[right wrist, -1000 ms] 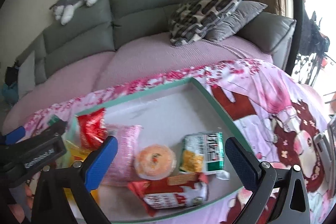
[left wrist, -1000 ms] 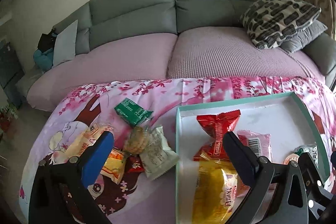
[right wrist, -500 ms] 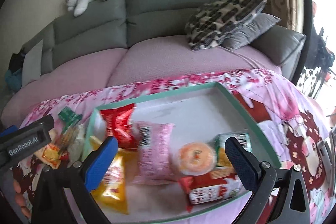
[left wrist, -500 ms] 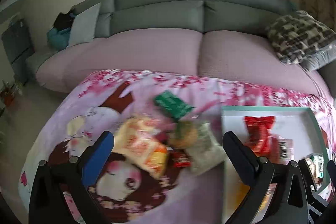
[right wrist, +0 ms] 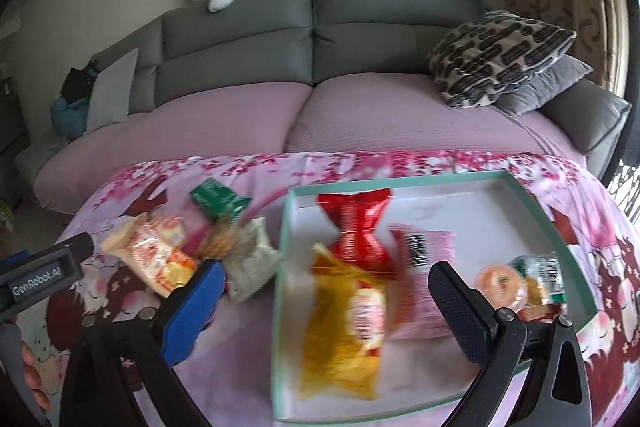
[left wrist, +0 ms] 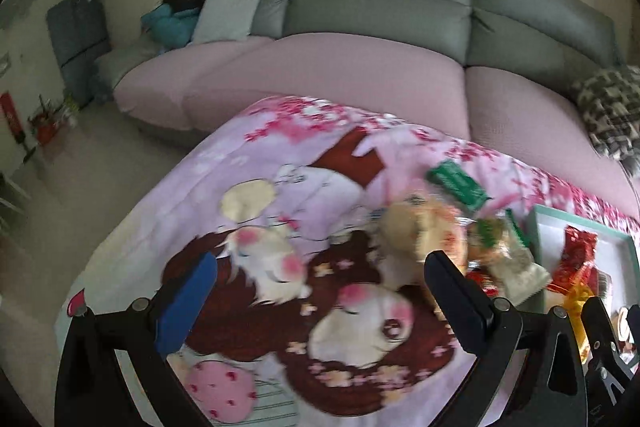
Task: Organize snacks
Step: 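Move both open grippers back toward the snack pile, then grasp the cream bread bag with the left gripper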
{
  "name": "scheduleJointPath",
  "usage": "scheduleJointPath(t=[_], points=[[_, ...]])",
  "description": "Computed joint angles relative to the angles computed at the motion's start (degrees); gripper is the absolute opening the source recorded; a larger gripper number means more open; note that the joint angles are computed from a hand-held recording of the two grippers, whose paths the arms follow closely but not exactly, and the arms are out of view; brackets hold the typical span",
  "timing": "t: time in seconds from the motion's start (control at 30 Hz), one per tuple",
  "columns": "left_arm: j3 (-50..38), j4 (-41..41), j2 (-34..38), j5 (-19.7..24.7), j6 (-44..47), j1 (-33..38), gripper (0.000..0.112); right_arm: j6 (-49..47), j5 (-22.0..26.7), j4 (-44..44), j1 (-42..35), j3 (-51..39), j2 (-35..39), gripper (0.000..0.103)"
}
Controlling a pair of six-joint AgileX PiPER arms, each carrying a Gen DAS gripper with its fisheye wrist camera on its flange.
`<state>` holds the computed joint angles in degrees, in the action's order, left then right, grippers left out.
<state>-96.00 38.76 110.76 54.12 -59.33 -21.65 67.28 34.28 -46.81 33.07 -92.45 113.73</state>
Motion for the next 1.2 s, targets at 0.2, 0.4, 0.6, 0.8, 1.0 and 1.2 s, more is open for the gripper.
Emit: scheduleJointPath(t=[0.2,0.4,0.6,0.8,1.0,1.2], points=[[6.1,-0.5,-3.9,-3.1,-1.0,4.0,0.103,-2.6,0.2,2.7,2.5,-4.6,3.1,0.103],[9.2,-2.4,-5.5,-6.6,0.1,7.2,0.103,-8.0,1.2,6.7,4.9,-10.4,7.5,0.103],[10.1,-6.5,-5.0,-11.5,1.4,9.3,0.103,-10.8,2.3,8.0,5.6,-13.5,9.9,0.103],[11.3,-1.3,-5.3,-15.8,-4.5,8.1,0.103,-10.3,1.2,9.3,4.2,-12.4,9.5,0.098],[8.0,-3.2,-2.5,-17.8,1.0,6.2,0.103,-11.3,1.3,10.1,3.1,-12.2,9.5,0.097],[4.7,-13.4,-0.1,-20.6,10.8,5.6,0.103,-13.0,0.6,11.5,1.7,-12.4,9.3,0.090]])
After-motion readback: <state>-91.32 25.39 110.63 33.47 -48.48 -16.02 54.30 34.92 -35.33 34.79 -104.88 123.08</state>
